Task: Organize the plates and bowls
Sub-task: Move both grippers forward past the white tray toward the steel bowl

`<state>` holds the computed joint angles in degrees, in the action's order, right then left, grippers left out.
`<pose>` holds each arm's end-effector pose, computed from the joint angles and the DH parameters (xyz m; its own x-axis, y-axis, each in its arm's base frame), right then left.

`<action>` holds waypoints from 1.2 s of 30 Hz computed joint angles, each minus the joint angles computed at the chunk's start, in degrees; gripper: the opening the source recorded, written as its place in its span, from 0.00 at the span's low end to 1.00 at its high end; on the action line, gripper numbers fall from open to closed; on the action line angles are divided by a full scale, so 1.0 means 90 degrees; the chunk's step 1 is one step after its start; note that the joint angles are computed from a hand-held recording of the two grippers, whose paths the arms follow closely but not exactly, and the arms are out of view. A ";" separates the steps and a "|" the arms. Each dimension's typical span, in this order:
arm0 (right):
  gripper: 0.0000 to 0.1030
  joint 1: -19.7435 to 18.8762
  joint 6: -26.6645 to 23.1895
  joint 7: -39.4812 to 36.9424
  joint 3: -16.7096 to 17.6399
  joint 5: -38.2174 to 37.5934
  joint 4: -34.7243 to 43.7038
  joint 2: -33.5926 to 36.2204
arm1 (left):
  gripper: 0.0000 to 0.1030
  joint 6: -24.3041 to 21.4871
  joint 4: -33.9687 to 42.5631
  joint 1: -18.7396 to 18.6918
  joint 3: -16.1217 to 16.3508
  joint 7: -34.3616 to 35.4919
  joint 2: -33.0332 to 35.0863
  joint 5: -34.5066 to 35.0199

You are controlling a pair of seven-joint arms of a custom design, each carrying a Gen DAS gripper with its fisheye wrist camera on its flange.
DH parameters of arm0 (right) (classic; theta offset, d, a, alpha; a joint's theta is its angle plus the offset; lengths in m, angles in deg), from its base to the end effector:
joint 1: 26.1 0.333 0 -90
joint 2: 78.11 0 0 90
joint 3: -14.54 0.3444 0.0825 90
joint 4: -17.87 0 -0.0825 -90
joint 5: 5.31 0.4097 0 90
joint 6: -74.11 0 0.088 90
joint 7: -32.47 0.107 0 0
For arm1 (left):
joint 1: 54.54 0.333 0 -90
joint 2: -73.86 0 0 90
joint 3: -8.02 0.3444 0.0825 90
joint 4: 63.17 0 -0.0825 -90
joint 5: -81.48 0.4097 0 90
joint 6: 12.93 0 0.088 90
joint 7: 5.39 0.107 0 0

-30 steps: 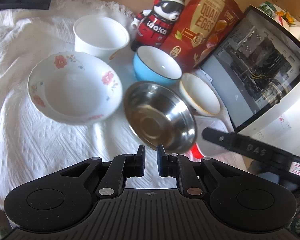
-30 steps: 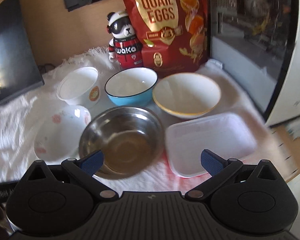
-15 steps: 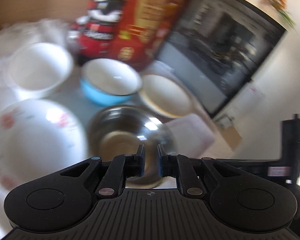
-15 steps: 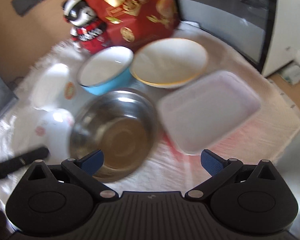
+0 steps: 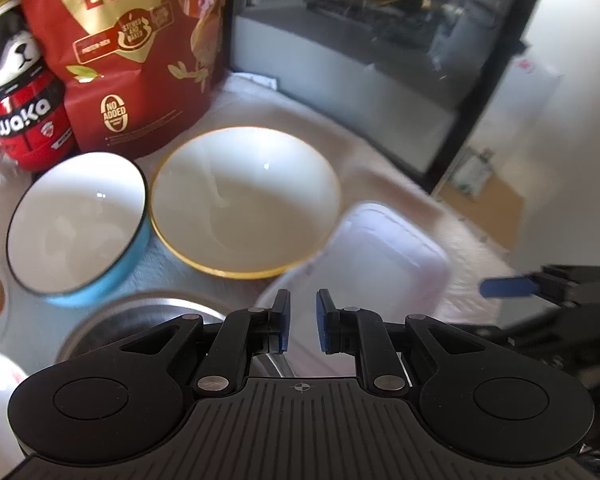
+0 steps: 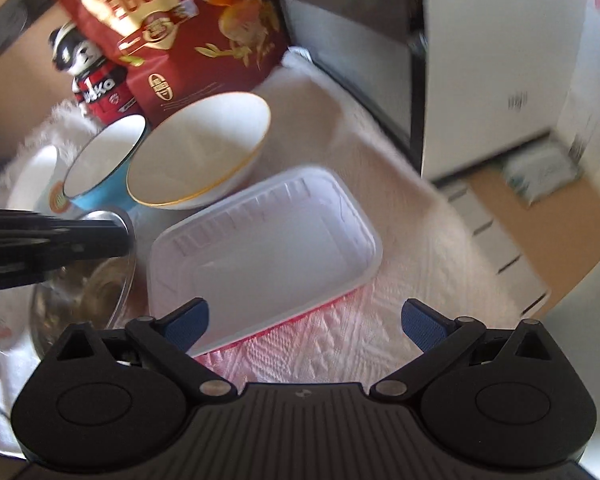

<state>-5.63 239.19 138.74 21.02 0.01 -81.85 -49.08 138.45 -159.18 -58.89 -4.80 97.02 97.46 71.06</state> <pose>0.6715 0.3214 0.3694 0.1524 -0.9461 -0.2859 -0.8498 0.0222 -0.5266 0.7153 -0.1915 0.4458 -0.3648 -0.9219 0.1305 -0.8024 0.2402 -0.5463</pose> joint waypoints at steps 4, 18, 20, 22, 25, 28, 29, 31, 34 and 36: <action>0.79 -0.0361 -0.0133 -0.0389 0.0354 0.0358 0.0085 0.0116 | 0.16 -0.0449 0.0611 -0.0317 0.0285 -0.0407 0.0399 0.0640; 0.65 -0.0990 -0.0972 -0.2110 0.1040 0.2010 0.0876 0.0666 | 0.22 -0.1243 0.1544 -0.0118 0.0115 -0.0680 0.1156 0.0634; 0.64 -0.0963 -0.0952 -0.2243 0.1003 0.2097 0.0932 0.0686 | 0.28 -0.1285 0.1562 -0.0043 0.0018 -0.0682 0.1184 0.0371; 0.63 -0.0906 -0.0821 -0.2337 0.0898 0.2081 0.0939 0.0658 | 0.30 -0.1317 0.1537 0.0023 -0.0097 -0.0676 0.1181 0.0085; 0.63 -0.0781 -0.0577 -0.2322 0.0635 0.1853 0.0983 0.0640 | 0.30 -0.1326 0.1404 0.0140 -0.0298 -0.0639 0.1123 -0.0440; 0.63 -0.0842 -0.0600 -0.2416 0.0574 0.1694 0.1251 0.0793 | 0.30 -0.1184 0.1126 0.0128 -0.0390 -0.0601 0.0978 -0.0763; 0.63 -0.0830 -0.0665 -0.2400 0.0526 0.1617 0.1383 0.0870 | 0.30 -0.1094 0.0983 0.0119 -0.0420 -0.0574 0.0901 -0.0860; 0.63 -0.0810 -0.0718 -0.2441 0.0478 0.1473 0.1573 0.1005 | 0.30 -0.0921 0.0724 0.0097 -0.0454 -0.0588 0.0772 -0.1048; 0.63 -0.0700 -0.0681 -0.2413 0.0318 0.1190 0.1725 0.1128 | 0.30 -0.0680 0.0387 0.0157 -0.0566 -0.0585 0.0615 -0.1471; 0.63 -0.0710 -0.0641 -0.2437 0.0314 0.1092 0.1755 0.1161 | 0.30 -0.0383 0.0061 0.0244 -0.0672 -0.0466 0.0429 -0.1825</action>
<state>-12.01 233.42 116.81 23.85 9.84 -66.06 -38.63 135.01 -158.63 -56.69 -10.85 92.82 101.32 54.64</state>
